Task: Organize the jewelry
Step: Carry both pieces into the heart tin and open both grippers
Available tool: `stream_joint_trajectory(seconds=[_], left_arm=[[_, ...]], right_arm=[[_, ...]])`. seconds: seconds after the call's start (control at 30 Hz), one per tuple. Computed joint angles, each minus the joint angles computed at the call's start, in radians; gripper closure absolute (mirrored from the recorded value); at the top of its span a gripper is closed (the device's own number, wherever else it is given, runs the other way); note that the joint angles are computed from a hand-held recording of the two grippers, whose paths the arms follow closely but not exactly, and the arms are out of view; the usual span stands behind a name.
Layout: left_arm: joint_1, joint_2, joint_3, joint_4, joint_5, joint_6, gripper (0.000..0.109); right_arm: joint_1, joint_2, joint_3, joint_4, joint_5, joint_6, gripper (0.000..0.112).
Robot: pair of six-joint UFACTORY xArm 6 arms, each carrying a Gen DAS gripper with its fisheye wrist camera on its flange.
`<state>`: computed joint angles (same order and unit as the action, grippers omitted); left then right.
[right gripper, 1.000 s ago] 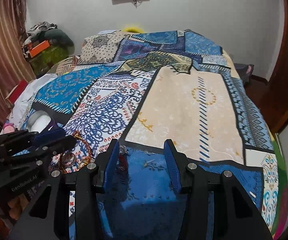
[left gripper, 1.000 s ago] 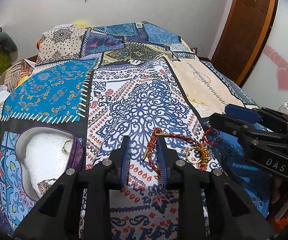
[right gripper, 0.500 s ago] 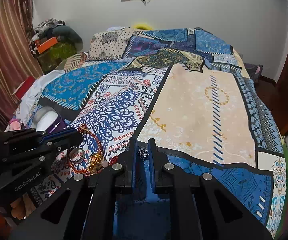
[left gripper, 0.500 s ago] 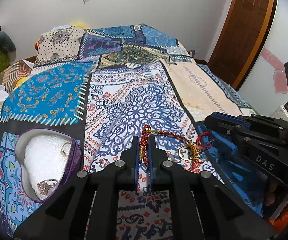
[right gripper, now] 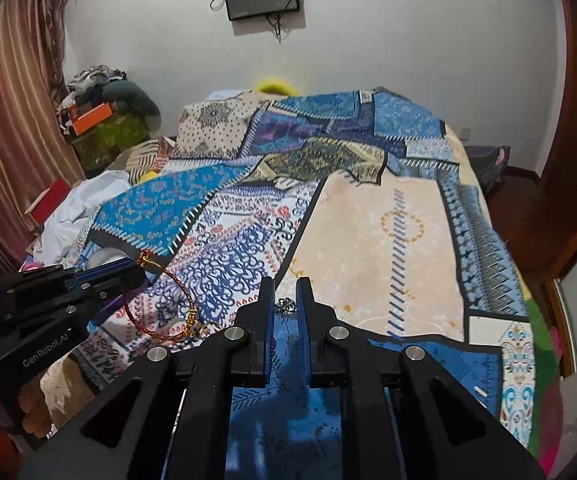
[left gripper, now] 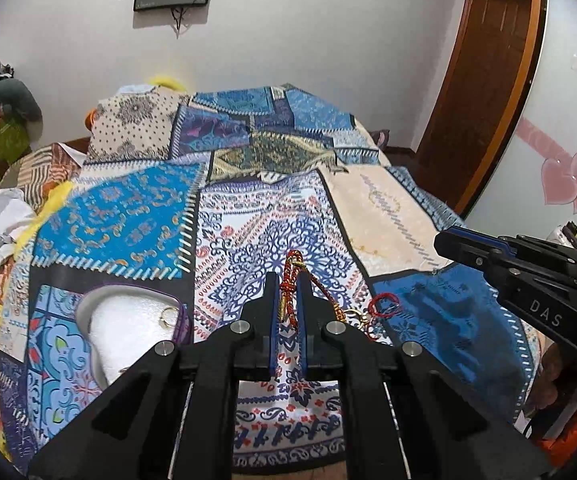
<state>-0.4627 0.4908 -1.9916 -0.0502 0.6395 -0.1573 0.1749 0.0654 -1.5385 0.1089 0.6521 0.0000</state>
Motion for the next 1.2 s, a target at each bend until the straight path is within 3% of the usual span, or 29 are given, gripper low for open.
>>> stream_joint_trajectory(seconds=[0.67,1.2], left_arm=[[0.069,-0.251,0.293,0.076,-0.180,-0.077,0.102],[0.160,-0.315,0.427,-0.010,-0.240,-0.013,0.102]], right_arm=[[0.103,-0.009,-0.061,-0.096,-0.047,0.051,0.103],[0.210,0.116,-0.222,-0.107,0.002,0.025,0.103]])
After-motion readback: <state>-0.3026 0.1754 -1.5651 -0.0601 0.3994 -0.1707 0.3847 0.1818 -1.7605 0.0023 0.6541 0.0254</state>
